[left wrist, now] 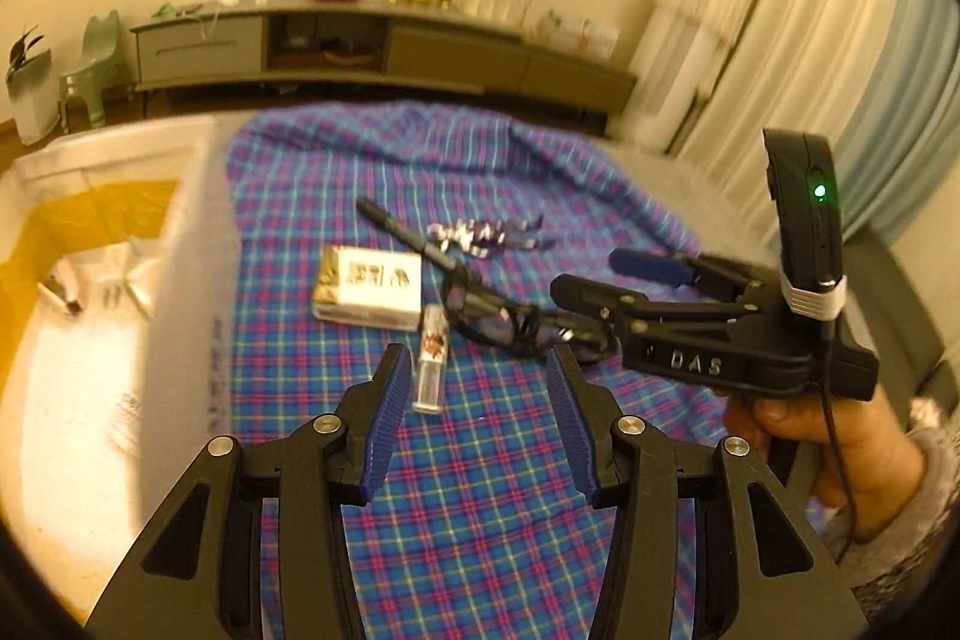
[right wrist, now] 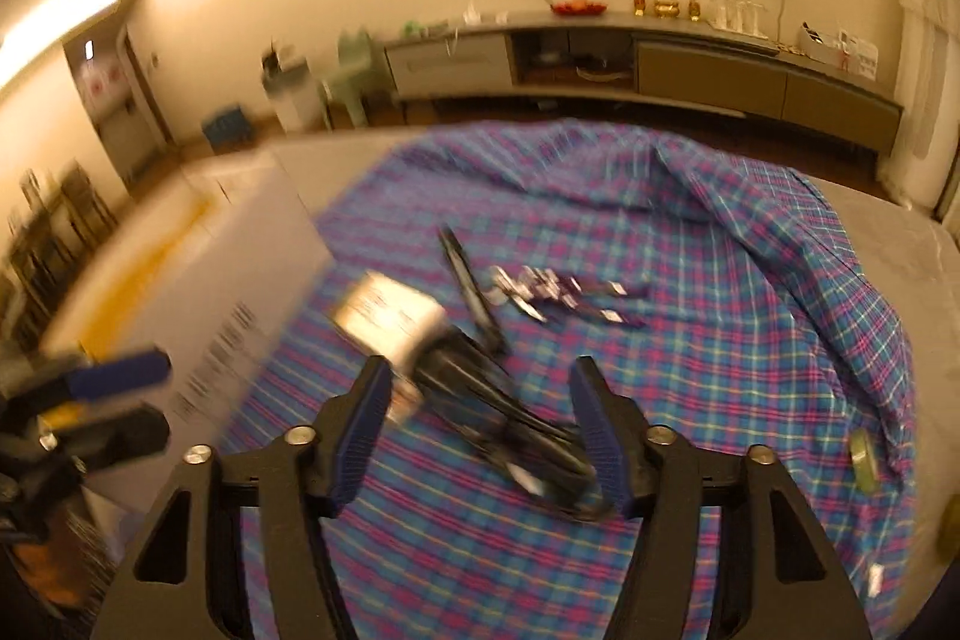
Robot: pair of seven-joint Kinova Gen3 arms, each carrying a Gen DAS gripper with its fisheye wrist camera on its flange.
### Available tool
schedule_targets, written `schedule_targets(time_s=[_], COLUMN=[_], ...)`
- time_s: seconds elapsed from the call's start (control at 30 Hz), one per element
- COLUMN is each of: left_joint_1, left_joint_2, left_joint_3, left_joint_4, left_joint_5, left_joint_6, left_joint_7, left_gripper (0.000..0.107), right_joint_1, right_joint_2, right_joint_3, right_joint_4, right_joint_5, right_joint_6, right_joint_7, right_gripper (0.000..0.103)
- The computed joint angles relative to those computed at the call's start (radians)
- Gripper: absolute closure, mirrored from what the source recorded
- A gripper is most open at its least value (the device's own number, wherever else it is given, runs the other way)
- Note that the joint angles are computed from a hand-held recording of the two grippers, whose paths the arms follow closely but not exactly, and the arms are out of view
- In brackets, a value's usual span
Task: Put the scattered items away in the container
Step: 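Move both open tools back over the items on the plaid shirt, then grasp the lighter with the left tool while the right tool grasps the black glasses, then carry the lighter and glasses together over the white box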
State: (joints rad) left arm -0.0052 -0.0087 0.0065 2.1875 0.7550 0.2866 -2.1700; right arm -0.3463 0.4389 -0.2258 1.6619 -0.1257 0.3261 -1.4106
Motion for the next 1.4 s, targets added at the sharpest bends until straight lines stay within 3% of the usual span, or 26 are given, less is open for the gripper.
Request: schedule_targets(time_s=[0.07, 0.13, 0.23, 0.33, 0.43, 0.47, 0.5, 0.57, 0.7, 0.77, 0.83, 1.0, 1.07, 1.3, 1.4], left_joint_1=[0.059, 0.152, 0.271, 0.264, 0.315, 0.309, 0.285, 0.275, 0.128, 0.109, 0.124, 0.151, 0.099, -0.222, -0.241], left_joint_2=[0.068, 0.121, 0.196, 0.278, 0.306, 0.303, 0.300, 0.295, 0.262, 0.244, 0.227, 0.164, 0.129, 0.019, -0.036], left_joint_3=[-0.027, -0.108, -0.217, -0.194, -0.228, -0.217, -0.187, -0.164, -0.004, 0.021, 0.009, -0.026, 0.019, 0.286, 0.271], left_joint_4=[-0.025, -0.049, -0.097, -0.137, -0.158, -0.170, -0.176, -0.177, -0.148, -0.133, -0.112, -0.033, -0.007, 0.039, 0.055], left_joint_5=[-0.074, -0.137, -0.219, -0.320, -0.423, -0.463, -0.499, -0.580, -0.623, -0.626, -0.597, -0.402, -0.323, -0.044, 0.076], left_joint_6=[-0.036, -0.043, -0.022, -0.033, -0.065, -0.049, -0.041, -0.039, -0.045, -0.054, -0.073, -0.137, -0.143, -0.112, -0.076], left_joint_7=[0.081, 0.163, 0.285, 0.407, 0.524, 0.565, 0.605, 0.676, 0.710, 0.702, 0.668, 0.464, 0.383, 0.098, -0.024], left_gripper=[0.058, 0.058, 0.058, 0.058, 0.058, 0.060, 0.079, 0.088, 0.088, 0.088, 0.088, 0.088, 0.088, 0.088, 0.088], right_joint_1=[-0.041, -0.064, -0.086, -0.063, 0.059, 0.074, 0.071, 0.060, 0.096, 0.127, 0.158, 0.212, 0.240, 0.273, 0.285], right_joint_2=[0.045, 0.077, 0.116, 0.159, 0.194, 0.196, 0.191, 0.183, 0.166, 0.150, 0.128, 0.072, 0.052, -0.023, -0.064], right_joint_3=[0.043, 0.056, 0.072, 0.048, -0.065, -0.075, -0.067, -0.047, -0.052, -0.068, -0.089, -0.134, -0.159, -0.200, -0.223], right_joint_4=[-0.058, -0.108, -0.133, -0.160, -0.209, -0.215, -0.210, -0.206, -0.184, -0.165, -0.141, -0.072, -0.047, 0.029, 0.062], right_joint_5=[0.061, 0.112, 0.170, 0.147, 0.027, 0.000, -0.022, -0.038, -0.110, -0.156, -0.201, -0.304, -0.357, -0.502, -0.574], right_joint_6=[0.059, 0.116, 0.127, 0.149, 0.228, 0.244, 0.247, 0.257, 0.263, 0.261, 0.251, 0.201, 0.189, 0.143, 0.123], right_joint_7=[0.017, 0.056, 0.112, 0.185, 0.252, 0.260, 0.275, 0.284, 0.298, 0.310, 0.337, 0.408, 0.439, 0.523, 0.571], right_gripper=[0.031, 0.030, 0.030, 0.031, 0.066, 0.072, 0.076, 0.080, 0.083, 0.084, 0.084, 0.084, 0.084, 0.084, 0.084])
